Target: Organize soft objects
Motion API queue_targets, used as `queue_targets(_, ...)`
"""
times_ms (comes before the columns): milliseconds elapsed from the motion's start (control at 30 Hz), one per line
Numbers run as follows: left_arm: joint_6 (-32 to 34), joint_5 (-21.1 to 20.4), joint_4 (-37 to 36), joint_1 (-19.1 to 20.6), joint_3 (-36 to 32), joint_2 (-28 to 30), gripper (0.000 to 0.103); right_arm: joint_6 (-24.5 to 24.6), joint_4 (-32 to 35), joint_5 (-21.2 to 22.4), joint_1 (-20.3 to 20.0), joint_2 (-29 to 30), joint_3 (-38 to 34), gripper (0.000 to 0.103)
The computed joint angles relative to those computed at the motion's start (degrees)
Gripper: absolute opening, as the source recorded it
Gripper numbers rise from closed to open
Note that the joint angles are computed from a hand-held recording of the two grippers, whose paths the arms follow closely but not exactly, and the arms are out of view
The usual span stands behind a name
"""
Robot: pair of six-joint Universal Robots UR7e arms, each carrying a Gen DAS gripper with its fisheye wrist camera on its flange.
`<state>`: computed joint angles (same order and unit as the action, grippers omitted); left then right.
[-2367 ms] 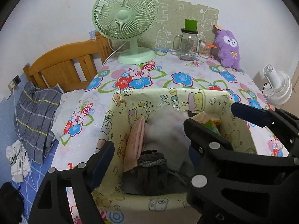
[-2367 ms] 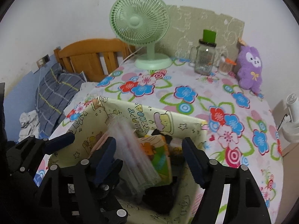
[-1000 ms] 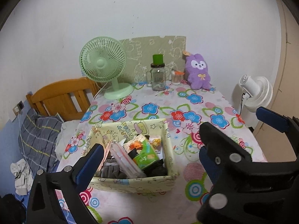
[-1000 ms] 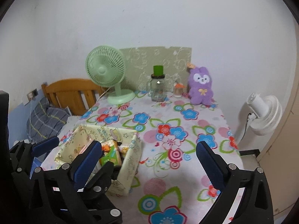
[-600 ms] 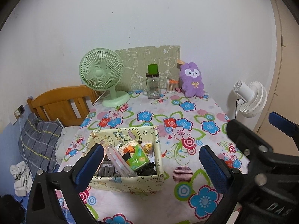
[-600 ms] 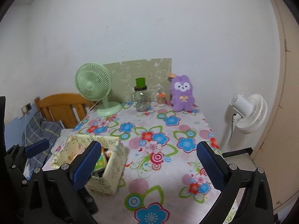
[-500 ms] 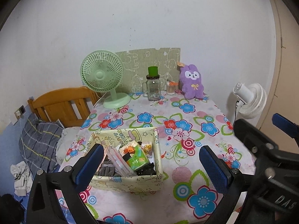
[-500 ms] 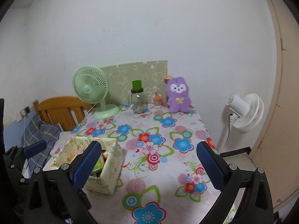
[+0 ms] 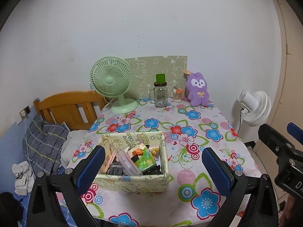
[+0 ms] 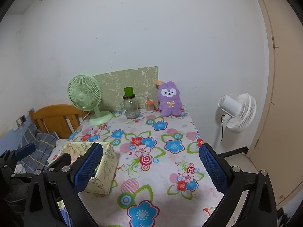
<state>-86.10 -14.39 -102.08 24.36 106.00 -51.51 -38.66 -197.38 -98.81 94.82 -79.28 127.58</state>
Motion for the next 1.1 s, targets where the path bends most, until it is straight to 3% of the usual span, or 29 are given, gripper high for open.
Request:
queue_targets(833,-6.4,1.4,7.2,-0.2,-0.6,-1.3,0.103,0.0,-0.1,-0.1,1.1,0.5,-0.2,0.103)
queue_targets(1100,-2.6,2.0,2.8,-0.6,0.8,-1.3,0.103,-0.1,-0.2,-0.2,1.2,0.6,-0.1,0.103)
